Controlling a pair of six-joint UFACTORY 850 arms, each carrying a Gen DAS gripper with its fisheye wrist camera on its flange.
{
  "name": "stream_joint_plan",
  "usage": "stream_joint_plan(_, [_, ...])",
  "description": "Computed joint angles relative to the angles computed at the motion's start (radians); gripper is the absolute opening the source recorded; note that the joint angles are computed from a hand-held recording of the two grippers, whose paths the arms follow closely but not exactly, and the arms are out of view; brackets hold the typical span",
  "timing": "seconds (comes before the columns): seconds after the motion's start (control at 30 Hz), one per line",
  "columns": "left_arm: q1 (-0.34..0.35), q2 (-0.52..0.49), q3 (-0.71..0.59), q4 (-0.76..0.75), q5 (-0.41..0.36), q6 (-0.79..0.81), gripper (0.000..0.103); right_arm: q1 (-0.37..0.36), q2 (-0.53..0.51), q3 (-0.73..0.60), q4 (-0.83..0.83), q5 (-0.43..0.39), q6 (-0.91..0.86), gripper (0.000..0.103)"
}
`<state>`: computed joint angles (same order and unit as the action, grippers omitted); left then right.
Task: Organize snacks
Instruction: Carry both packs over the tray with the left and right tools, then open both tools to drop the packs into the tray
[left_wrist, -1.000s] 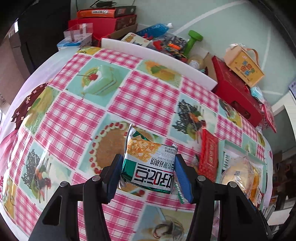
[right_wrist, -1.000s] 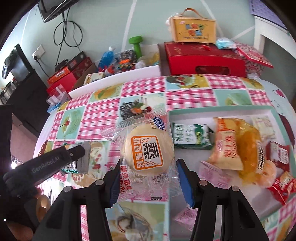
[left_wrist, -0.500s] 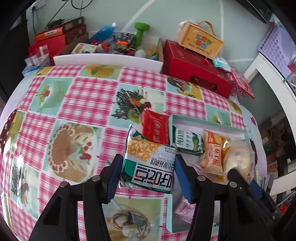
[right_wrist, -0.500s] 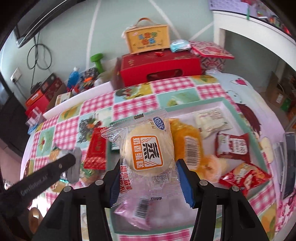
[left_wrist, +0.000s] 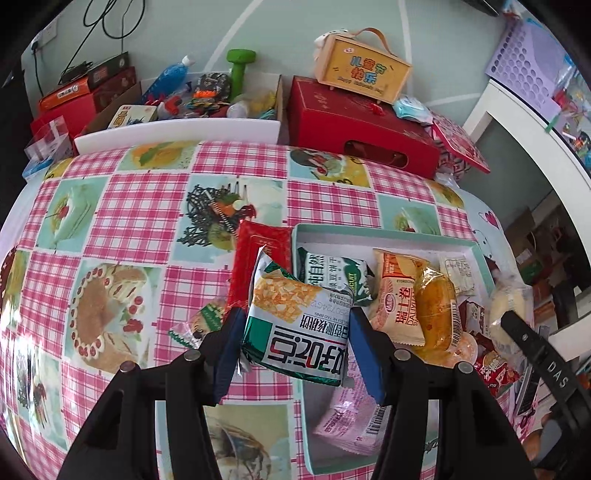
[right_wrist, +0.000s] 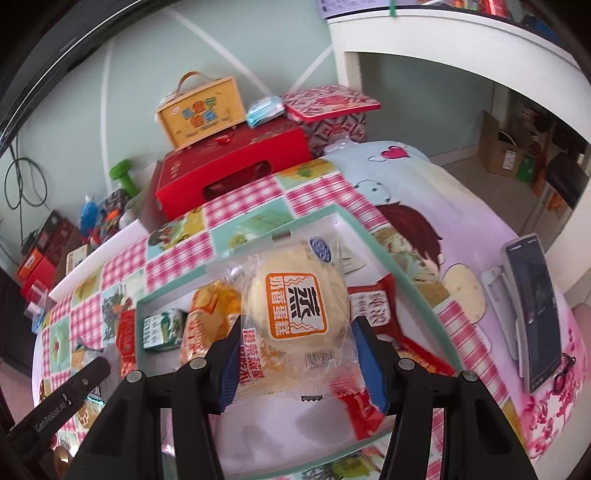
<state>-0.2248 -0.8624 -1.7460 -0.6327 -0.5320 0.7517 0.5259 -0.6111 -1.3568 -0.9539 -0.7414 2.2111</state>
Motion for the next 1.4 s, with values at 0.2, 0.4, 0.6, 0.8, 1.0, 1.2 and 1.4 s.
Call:
stream_joint_plan(0.2, [-0.029,-0.012,0.005,0.038,0.021,0.003,0.058,-0.02,0.004,0.029,-0.044,0.022,0.039,0.058])
stream_joint_plan(0.4, [-0.046,-0.032,0.001,0.075,0.037,-0.005,0.058,-0.031,-0.012,0.027,-0.002,0.043,0.002,0.058])
stream_joint_plan(0.6, [-0.053,-0.057,-0.021,0.067,0.045,0.012,0.058,-0.034,-0.014,0.031,0.033,0.052,-0.017,0.058])
stream_joint_plan(0.8, [-0.059,-0.066,-0.028,0.043,0.055,0.048,0.058,-0.034,-0.013,0.032,0.037,0.055,-0.02,0.058])
stream_joint_plan(1.0, [-0.069,-0.062,-0.018,0.046,0.057,0.076,0.058,-0.035,-0.007,0.036,0.049,0.062,-0.024,0.066])
stream_joint_plan(1.2, [-0.06,-0.086,-0.053,0.021,-0.007,0.077,0.058,-0.038,0.004,0.052,0.06,0.075,-0.014,0.074])
stream_joint_plan(1.4, [-0.061,-0.097,-0.068,0.046,-0.034,0.056,0.064,-0.037,0.008,0.051,0.087,0.065,-0.045,0.078])
